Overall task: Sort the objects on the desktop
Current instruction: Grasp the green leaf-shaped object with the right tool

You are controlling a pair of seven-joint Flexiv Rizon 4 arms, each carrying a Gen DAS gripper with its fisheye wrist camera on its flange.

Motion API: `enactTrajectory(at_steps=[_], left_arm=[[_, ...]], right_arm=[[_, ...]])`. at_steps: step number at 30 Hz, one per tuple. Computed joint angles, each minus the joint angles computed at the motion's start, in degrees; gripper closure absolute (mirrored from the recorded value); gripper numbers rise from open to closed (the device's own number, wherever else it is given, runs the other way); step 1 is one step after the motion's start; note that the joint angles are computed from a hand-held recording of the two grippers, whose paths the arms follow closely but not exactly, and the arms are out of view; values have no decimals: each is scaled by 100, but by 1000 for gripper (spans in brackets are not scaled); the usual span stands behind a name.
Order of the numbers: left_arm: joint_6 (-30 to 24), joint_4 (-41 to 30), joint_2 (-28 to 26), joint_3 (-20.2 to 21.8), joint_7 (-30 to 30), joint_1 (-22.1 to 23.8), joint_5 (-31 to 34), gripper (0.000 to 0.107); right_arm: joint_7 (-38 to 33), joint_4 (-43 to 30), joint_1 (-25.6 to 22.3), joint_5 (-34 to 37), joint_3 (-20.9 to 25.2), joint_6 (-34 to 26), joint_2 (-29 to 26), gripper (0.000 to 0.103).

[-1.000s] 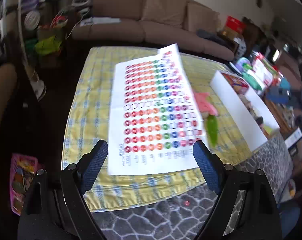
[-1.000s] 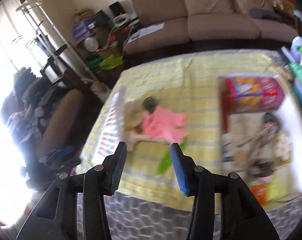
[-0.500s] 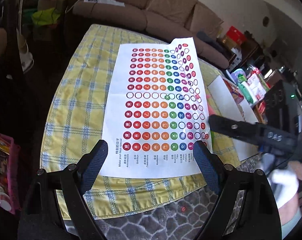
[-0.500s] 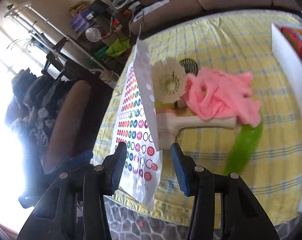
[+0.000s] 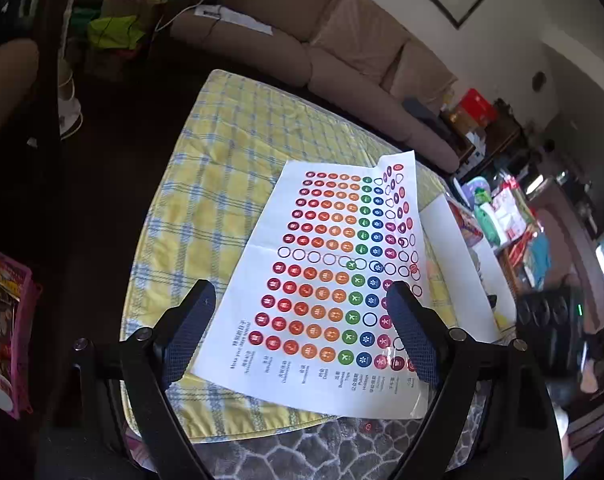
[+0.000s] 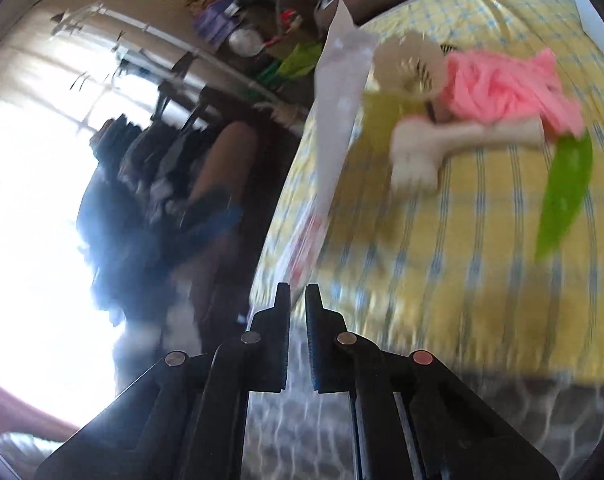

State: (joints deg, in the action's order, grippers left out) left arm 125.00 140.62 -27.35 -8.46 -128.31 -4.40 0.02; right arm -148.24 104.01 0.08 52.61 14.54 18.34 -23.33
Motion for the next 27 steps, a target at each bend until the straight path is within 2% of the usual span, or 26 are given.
enactTrajectory(at_steps=[2,5,7,8,10,11,14,15,17,19,21,27], left_arm=[[-196,6,24,17,23,-13,-67,20],[-480,-33,17,71,94,-150,-272,20],[-579,-70,4,161,195,-314,-417,20],[-667,-99,-2,229,274,-435,-527,20],[-870,-158,-21,387,447,-694,-785,19],[-1044,-207,-31,582,600,-961,-1030,19],[-1353,-260,-46,1053,947,-1590,-1691,19],[-1399,-266,-45,1089,957,-1627,-1750,19],[-1247,-207,-33,983,934,-1531,-1765,19],[-850,-145,-13,744,890,-1289,-1515,19],[-622,-192,2,722,1041,-1358,-1456,19],[-763,-538,-92,490,1387,-1438,-1418,19]], right_arm=[[-61,201,-68,-194,-60,-60,197,96],[-232,528,63,-350,-124,670,482,93],[-94,448,34,-177,-159,689,453,89],[46,359,19,-53,-179,685,385,85],[101,331,89,161,-146,1132,361,52],[69,312,144,229,-115,1385,343,50],[162,150,281,275,-22,1748,166,50],[171,149,352,245,11,1982,148,50],[237,264,619,190,49,3021,173,50],[649,209,745,-67,19,3529,43,50],[1192,243,966,-546,-143,4177,-149,50],[2073,236,1196,-1358,-224,5006,-706,50]])
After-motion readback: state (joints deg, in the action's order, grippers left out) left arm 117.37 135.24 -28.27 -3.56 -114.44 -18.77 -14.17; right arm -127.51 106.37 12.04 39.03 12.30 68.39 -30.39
